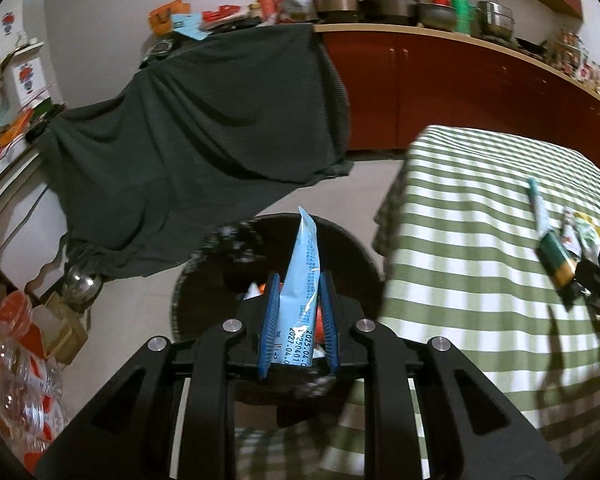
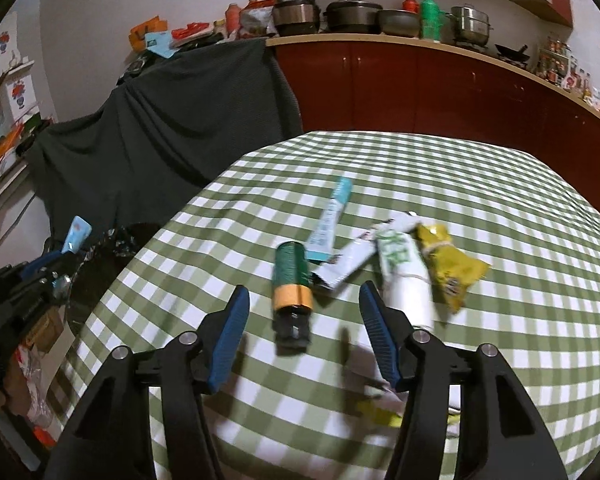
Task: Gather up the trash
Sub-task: 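Carry the blue tube to the bin while the right tool grasps the green can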
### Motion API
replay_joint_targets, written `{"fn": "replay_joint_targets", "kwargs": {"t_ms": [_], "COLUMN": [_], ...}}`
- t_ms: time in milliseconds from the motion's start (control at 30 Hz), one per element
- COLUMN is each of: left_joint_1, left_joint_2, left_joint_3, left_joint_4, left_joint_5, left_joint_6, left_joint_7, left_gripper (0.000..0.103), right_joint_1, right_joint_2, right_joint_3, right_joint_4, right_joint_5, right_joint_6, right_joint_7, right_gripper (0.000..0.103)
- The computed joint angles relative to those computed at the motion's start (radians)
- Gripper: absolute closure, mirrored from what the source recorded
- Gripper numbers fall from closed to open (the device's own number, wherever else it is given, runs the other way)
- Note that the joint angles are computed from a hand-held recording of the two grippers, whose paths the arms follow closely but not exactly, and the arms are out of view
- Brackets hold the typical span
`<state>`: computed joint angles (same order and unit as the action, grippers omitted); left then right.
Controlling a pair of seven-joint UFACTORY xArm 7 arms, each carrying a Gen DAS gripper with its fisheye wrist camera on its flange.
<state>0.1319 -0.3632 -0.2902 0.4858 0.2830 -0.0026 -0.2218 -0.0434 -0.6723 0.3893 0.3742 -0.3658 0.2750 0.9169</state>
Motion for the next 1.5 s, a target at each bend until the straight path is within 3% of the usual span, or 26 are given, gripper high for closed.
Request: {"fn": "replay_joint_targets", "kwargs": {"t_ms": [433,533,867,1067,1333,1500], "left_joint_1": [0.082,0.091,0.141,0.235,0.270,0.303], "left_joint_2": [0.065,0.074,0.093,0.084,0.093,0.112], "left_joint_3": [0.015,0.014,-0.017,-0.085,-0.088,-0.102], "left_joint_4": [0.033,0.035,0.041,0.044,0.055,0.070], "left_joint_5": [0.025,0.034,0.083,0.131,0.136,0.145], "left_joint_6": [-0.010,-0.010,-0.017,-0.036,-0.043,-0.047], "left_joint_7": [-0.015,-0.022,-0.068,-0.113,-0.113,-0.120], "left_gripper": [0.083,0.083,0.083,0.083,0.083,0.083], "right_joint_1": [0.016,0.043,0.050,0.052,0.022,0.047], "right_joint_2": [0.152,0.170,0.188,0.223,0.356,0.441], "right_joint_3": [-0.017,-0.044,-0.044,-0.019,0.046,0.039], "right_joint_4": [0.087,0.092,0.112,0.162,0.298,0.380], "right_joint_5": [-0.042,-0.039,-0.062,-0.087,-0.193,-0.280], "right_joint_6": [0.040,0.045,0.037,-0.009,-0.075,-0.092], "right_joint_7": [0.002,-0.011,0.014,0.025,0.083,0.136], "right_gripper": [0.068,0.078,0.078,0.078,0.078,0.078]}}
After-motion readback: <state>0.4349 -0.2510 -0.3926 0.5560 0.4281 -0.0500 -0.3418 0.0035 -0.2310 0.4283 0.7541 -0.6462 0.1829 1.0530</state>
